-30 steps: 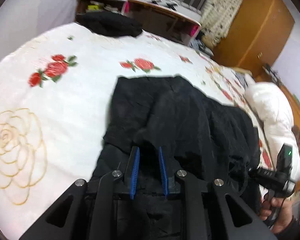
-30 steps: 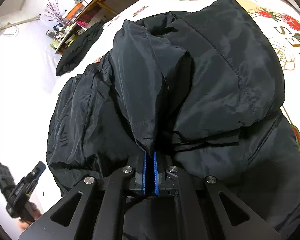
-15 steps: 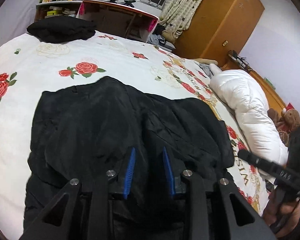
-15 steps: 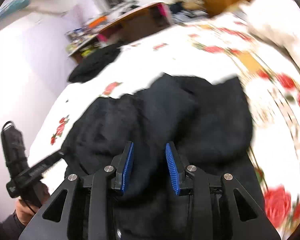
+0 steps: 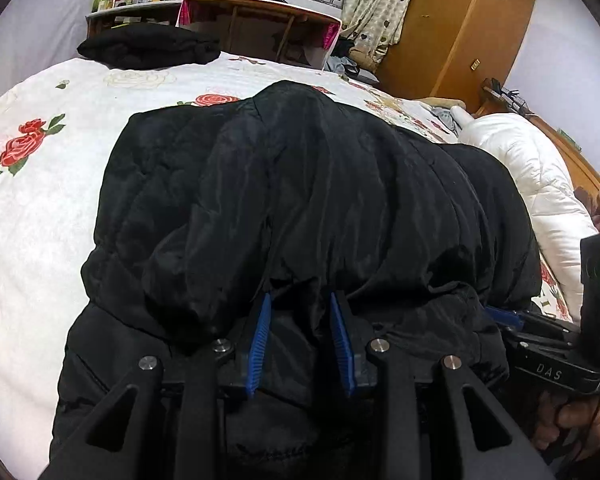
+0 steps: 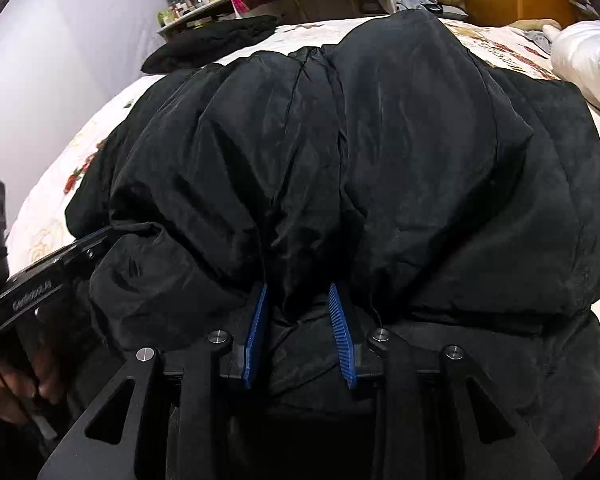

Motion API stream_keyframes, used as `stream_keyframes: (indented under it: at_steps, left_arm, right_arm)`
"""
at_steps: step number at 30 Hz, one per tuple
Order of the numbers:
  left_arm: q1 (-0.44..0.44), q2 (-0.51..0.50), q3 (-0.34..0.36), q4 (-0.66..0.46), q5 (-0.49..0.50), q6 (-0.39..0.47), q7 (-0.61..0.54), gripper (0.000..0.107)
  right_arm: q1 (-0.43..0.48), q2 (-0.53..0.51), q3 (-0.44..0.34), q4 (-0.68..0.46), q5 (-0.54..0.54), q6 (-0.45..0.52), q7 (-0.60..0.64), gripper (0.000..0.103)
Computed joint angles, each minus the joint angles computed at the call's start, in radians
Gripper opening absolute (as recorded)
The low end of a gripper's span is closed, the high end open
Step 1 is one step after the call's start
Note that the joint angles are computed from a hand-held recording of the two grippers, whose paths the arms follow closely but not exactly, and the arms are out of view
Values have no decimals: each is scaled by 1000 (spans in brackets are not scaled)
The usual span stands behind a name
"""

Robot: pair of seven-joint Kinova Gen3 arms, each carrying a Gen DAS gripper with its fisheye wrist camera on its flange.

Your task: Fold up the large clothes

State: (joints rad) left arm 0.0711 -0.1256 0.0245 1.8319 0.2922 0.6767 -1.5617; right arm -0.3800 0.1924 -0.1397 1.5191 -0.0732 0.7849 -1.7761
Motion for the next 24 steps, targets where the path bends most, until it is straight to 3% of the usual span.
stream_keyframes:
  at_steps: [12, 15, 18, 24]
  left_arm:
    - [0, -48, 17, -18, -13, 106, 125, 34]
    - [14, -40, 43, -5, -55, 109, 122, 38]
    - [25, -19, -1, 2, 5, 105, 73, 38]
    - [-2, 44, -10, -74, 36, 155, -1, 38]
  right_arm:
    - [-52, -30, 0, -40, 75, 122, -94, 33]
    - [-77, -10, -5, -46, 128, 140, -121, 33]
    - [-83, 5, -2, -64, 132, 156, -139, 33]
    - [-23, -3, 1, -130, 32, 202, -71, 33]
